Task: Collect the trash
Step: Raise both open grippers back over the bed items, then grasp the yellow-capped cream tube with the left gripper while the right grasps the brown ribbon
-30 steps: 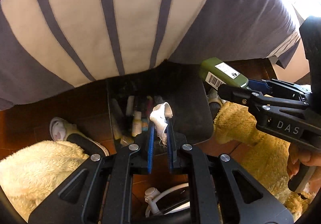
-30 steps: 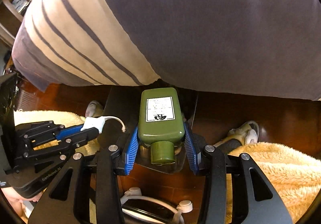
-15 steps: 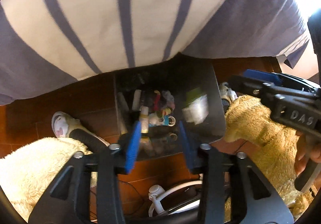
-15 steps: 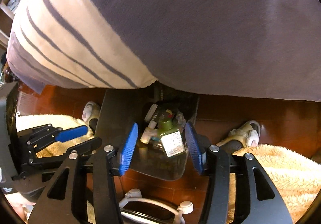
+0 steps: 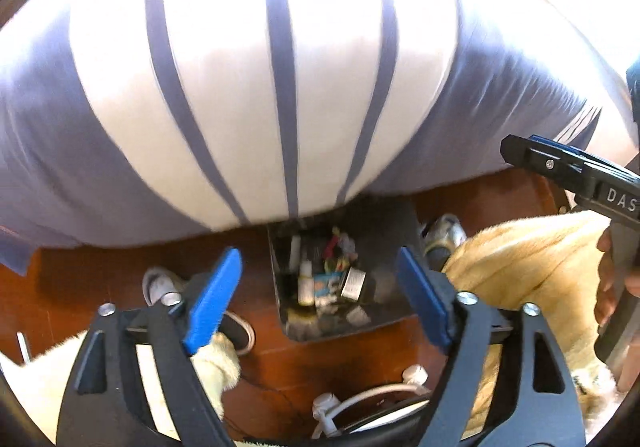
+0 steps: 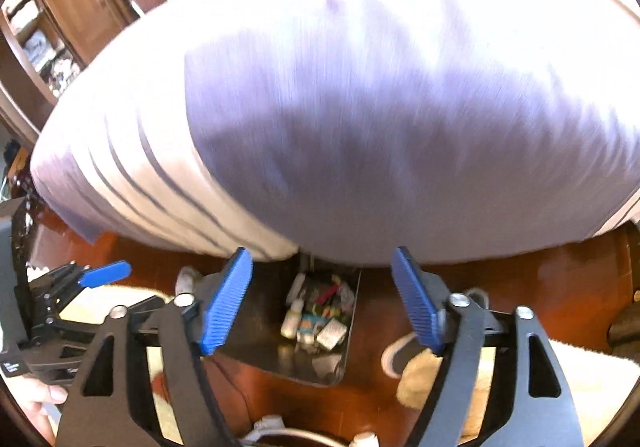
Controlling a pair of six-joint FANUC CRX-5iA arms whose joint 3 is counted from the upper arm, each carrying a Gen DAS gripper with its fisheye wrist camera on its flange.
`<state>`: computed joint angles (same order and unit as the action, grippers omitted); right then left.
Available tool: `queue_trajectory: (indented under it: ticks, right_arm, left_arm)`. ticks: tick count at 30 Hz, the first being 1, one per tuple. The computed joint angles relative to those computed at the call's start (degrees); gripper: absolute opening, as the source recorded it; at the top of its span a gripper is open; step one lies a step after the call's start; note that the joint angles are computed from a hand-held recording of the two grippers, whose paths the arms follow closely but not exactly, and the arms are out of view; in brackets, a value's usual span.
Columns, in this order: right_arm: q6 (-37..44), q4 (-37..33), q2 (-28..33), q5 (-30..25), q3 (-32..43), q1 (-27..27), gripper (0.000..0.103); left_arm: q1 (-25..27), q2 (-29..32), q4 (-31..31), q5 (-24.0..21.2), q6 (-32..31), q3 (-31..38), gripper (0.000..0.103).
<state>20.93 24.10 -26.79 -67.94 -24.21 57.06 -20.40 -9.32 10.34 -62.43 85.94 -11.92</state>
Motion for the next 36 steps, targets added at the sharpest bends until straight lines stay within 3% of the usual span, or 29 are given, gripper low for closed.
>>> queue_trajectory:
  ticks: [7, 15, 23, 34, 36]
  right_arm:
    - [3.13, 5.03, 1.32, 0.39, 4.78, -2.40, 0.078]
    - [12.66, 8.93, 9.72, 4.65, 14.14, -10.92, 0.085]
    - [26.66, -0.80, 25.53, 9.36, 31.36, -22.95, 0.085]
    - [34.21, -5.90, 41.33, 5.76, 49.12, -28.80, 0.084]
    - [35.21, -6.90, 43.10, 4.52, 51.28, -29.31, 0.074]
  left_arm:
    - [0.33, 0.52, -1.71, 0.47, 0.21, 7.08, 0.083]
    - [0.15, 6.32, -5.35, 1.15, 1.53, 18.58, 0.090]
    - [1.24, 16.52, -6.18, 0.39, 0.02, 30.80, 0.091]
    - [2.13, 29.77, -5.28, -4.08, -1.49, 47.34, 0.091]
    - [2.19, 31.41, -4.71, -4.65, -1.62, 49.32, 0.091]
